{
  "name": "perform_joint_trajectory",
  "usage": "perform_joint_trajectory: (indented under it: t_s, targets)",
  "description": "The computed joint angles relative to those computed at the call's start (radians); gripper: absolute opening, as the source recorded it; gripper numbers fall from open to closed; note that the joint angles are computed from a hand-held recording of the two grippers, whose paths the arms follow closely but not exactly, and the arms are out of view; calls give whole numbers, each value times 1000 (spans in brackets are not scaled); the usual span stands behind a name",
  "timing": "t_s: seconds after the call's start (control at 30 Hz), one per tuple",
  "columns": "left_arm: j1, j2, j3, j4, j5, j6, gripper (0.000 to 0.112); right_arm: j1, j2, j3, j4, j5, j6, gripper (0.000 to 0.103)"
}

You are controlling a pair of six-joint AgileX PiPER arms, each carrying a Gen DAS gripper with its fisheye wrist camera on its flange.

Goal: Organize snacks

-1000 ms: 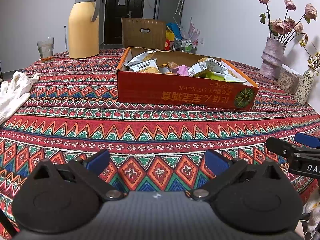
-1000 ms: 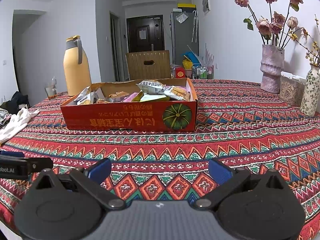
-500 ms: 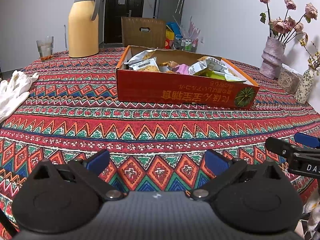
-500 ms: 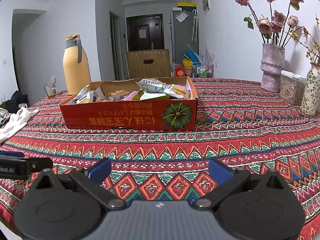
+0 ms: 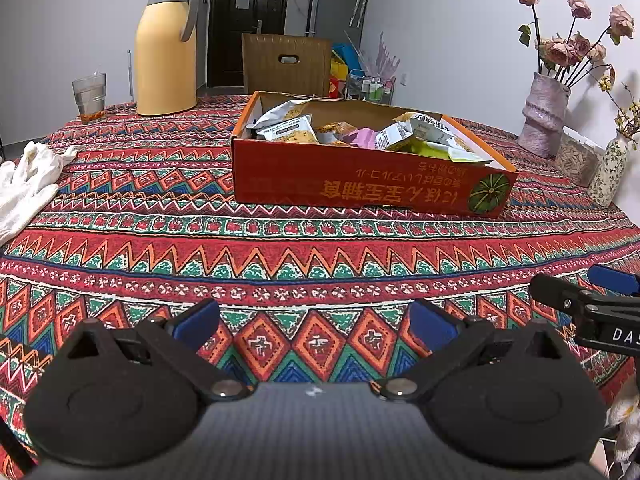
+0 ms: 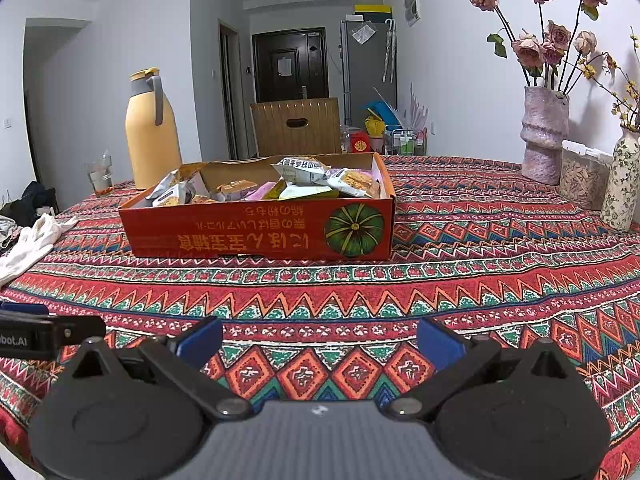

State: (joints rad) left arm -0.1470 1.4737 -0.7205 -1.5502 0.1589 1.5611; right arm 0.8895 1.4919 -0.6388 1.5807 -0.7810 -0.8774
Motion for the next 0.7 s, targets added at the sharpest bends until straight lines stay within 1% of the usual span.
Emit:
perform_joint_trajectory:
  t_s: [0.53, 0.7]
  targets:
    - [-4, -2, 6, -40, 1, 38, 103, 0, -1, -1, 3, 1, -4, 103]
    - [-5, -3, 4, -26, 4, 26, 103, -1, -1, -1, 3, 1, -5, 103]
